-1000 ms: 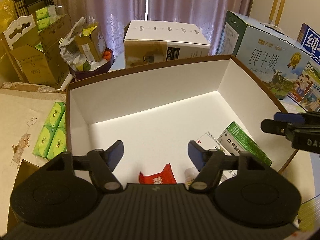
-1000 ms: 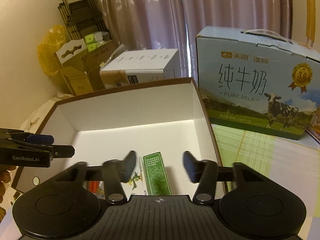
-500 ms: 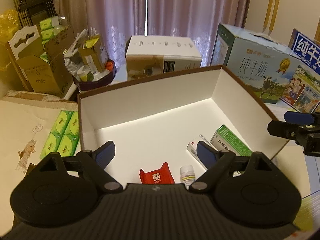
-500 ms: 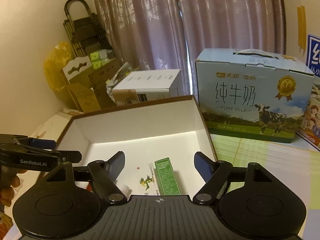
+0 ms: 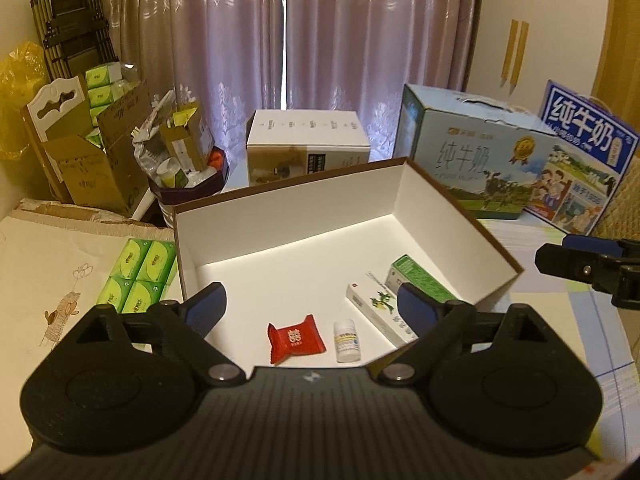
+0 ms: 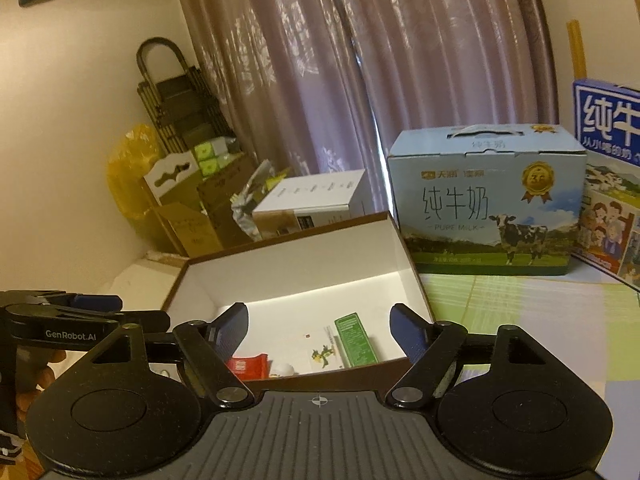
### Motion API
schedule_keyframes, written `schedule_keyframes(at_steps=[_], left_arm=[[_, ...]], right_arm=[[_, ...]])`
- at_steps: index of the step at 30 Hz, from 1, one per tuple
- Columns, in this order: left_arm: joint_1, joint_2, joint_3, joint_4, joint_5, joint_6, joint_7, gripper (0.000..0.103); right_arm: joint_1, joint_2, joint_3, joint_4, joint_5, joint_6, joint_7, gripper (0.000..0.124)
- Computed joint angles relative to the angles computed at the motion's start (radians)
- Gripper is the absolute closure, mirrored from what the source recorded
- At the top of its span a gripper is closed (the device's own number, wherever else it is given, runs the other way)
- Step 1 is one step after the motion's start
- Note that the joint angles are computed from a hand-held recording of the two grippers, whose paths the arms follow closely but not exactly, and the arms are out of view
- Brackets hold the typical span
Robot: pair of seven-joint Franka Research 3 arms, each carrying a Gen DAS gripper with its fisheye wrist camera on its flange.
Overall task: Organize objects
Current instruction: 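Lift both open tools away from the brown box, then move both open tools down to the loose items on the tablecloth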
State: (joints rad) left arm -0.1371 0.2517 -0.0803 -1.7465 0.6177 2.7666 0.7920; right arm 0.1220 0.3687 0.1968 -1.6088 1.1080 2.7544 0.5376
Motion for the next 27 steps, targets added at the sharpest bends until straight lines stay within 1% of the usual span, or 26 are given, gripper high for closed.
schedule_keyframes(at_steps=[2, 5, 11, 18, 27], left_arm=[[-0.005, -0.026, 0.000, -0.027, 0.010, 0.011, -0.016, 0.012], [-0.009, -0.072, -0.001, -0.076, 0.038, 0.035, -0.051, 0.011], [-0.005, -0.145, -0.022, -0.149, 0.092, 0.048, -0.104, 0.011], [0.005, -0.216, -0.056, -0.232, 0.116, 0.071, -0.143, 0.011], [0.007, -0.282, -0.095, -0.328, 0.067, 0.072, -0.143, 0.011]], right_arm=[[-0.012, -0.035, 0.009, -0.039, 0.044, 0.009, -0.031, 0.049], [-0.016, -0.087, 0.004, -0.095, 0.110, 0.006, -0.082, 0.048], [0.008, -0.176, -0.044, -0.195, 0.183, -0.015, -0.131, 0.048], [0.040, -0.267, -0.095, -0.300, 0.230, -0.023, -0.174, 0.048], [0.067, -0.355, -0.145, -0.408, 0.229, -0.030, -0.177, 0.048]])
